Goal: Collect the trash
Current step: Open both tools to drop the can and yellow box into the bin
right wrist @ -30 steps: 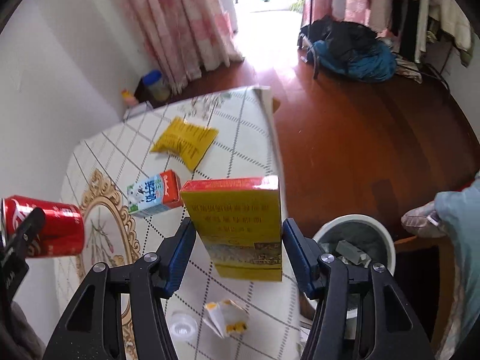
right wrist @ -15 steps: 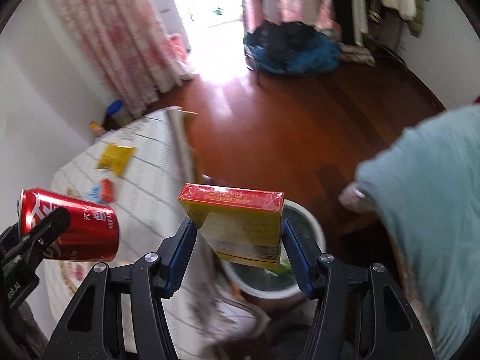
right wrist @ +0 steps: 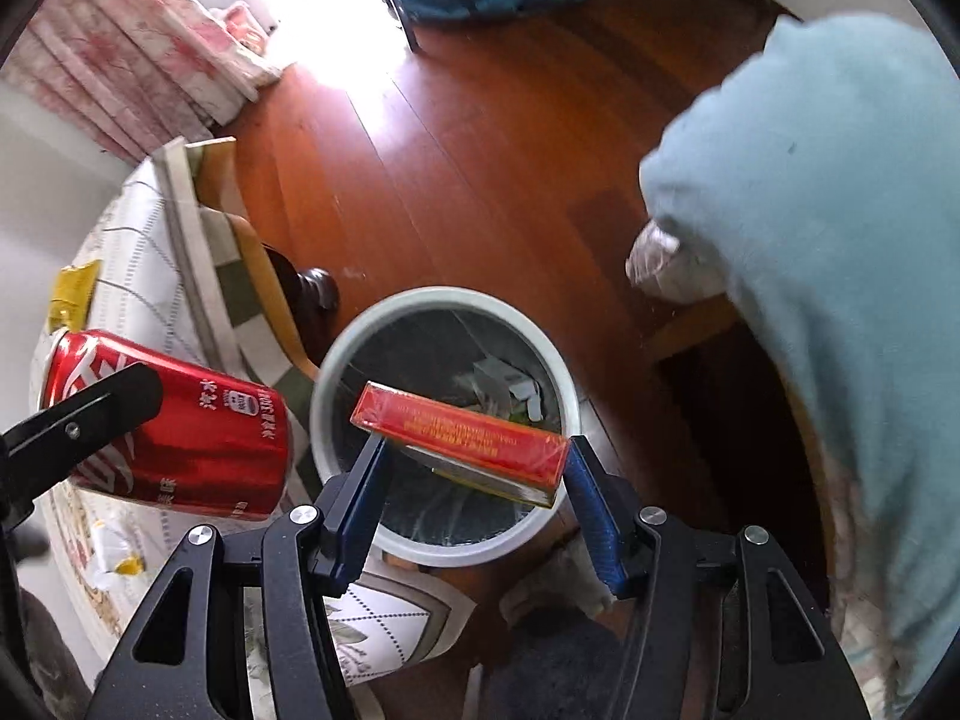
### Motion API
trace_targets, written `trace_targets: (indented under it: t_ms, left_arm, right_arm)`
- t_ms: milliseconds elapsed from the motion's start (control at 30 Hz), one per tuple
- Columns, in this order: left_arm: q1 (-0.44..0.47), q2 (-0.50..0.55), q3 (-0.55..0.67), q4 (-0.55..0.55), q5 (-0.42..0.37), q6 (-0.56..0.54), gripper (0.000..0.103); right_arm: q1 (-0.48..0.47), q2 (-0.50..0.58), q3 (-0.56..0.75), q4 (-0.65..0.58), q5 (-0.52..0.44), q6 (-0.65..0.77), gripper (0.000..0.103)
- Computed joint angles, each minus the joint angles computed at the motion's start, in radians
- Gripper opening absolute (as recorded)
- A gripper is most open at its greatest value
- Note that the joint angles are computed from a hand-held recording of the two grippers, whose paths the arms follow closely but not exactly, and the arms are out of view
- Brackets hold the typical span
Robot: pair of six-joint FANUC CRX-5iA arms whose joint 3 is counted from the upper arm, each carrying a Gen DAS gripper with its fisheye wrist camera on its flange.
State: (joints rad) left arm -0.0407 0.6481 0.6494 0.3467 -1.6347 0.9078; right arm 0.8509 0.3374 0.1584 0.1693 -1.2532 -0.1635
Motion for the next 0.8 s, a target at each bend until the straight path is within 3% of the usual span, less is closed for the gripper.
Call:
trace_targets:
  t_ms: [100,133,200,300,433,500,800]
  left_arm:
    - [-0.013,0.033,0.032,-0.032,-0.016,0.019,0.070]
    - [-0.013,0.046,0.046,-0.031,-0.023,0.029,0.084]
    - [-0.008,0.064,0.061,-0.024,-0.035,0.051,0.097]
    - [-0.001,0.074,0.075,-0.032,-0.036,0.069,0.097]
    - [0.007,0.035,0.031,-0.046,0.007,0.049,0.097]
    - [0.012,0.005,-0.002,-0.056,0.046,0.034,0.097]
    - [0.043,-0.198,-0.219,-0.119,0.250,-0.064,0.097]
  right_arm:
    - [-0.017,0.007,-0.016,-0.032,0.022,0.022,0.060]
    - [-0.024,0.011,-0.019,-0.043,0.030,0.032,0.060]
    - [-0.034,0.016,-0.025,-0.060,0.040,0.044,0.060]
    - [-0.049,0.022,-0.034,-0.086,0.067,0.060,0.061]
    - [-0.050,0.022,-0.043,-0.087,0.091,0.068,0.094]
    - [-0.043,0.031,-0.026,-0.078,0.072,0.070,0.098]
    - [0.018,0.059,0.085,-0.029,-0.090,0.042,0.099]
